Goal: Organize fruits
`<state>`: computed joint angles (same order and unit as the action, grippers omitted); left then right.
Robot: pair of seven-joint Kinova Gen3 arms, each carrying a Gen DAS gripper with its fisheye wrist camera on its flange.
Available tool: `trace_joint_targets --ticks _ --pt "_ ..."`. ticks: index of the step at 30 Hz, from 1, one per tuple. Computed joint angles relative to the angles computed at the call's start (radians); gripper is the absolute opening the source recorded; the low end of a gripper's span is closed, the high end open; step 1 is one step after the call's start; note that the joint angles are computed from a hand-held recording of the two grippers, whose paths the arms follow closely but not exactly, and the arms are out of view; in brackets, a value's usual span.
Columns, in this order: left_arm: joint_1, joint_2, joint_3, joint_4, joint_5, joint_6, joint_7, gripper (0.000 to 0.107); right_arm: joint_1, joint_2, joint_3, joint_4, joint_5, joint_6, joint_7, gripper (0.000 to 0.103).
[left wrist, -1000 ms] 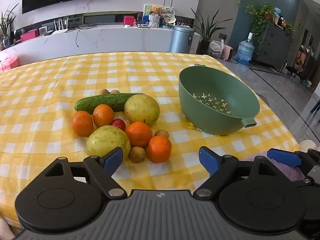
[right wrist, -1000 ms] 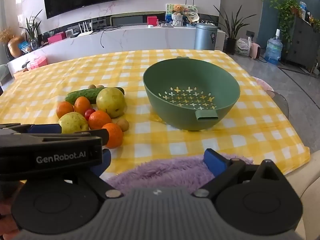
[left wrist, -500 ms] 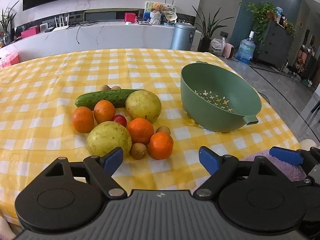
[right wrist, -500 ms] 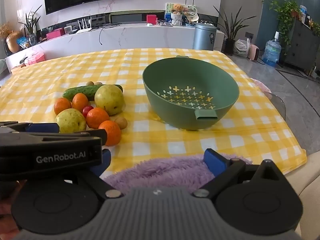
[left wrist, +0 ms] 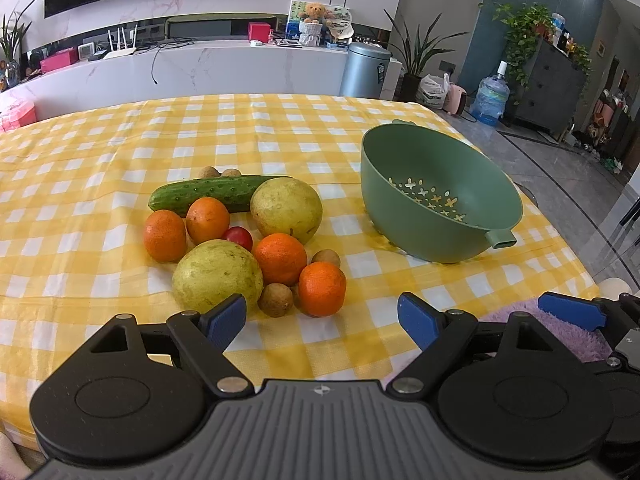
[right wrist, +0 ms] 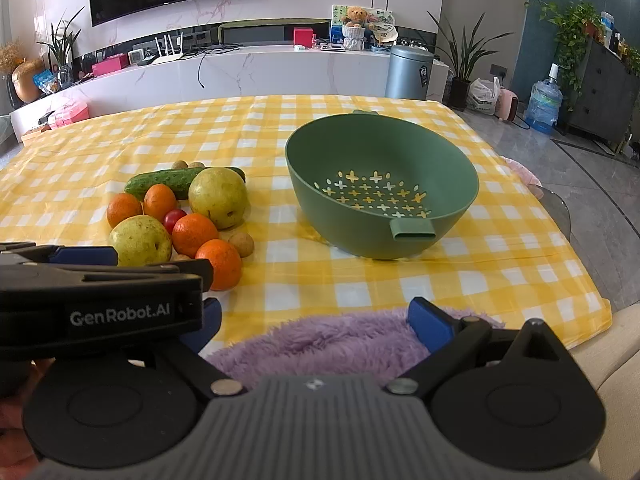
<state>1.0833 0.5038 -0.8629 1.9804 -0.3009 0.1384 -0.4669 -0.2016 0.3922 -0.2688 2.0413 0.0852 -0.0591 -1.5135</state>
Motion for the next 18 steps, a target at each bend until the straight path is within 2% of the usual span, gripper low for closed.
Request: trace_joint_targets --ticks 18 --pt "-0.021 0.0 0.022 -0.008 0.001 0.002 -0.003 0.1 -0.018 0.001 0.019 -0.002 -0.005 0.004 0.003 0.096"
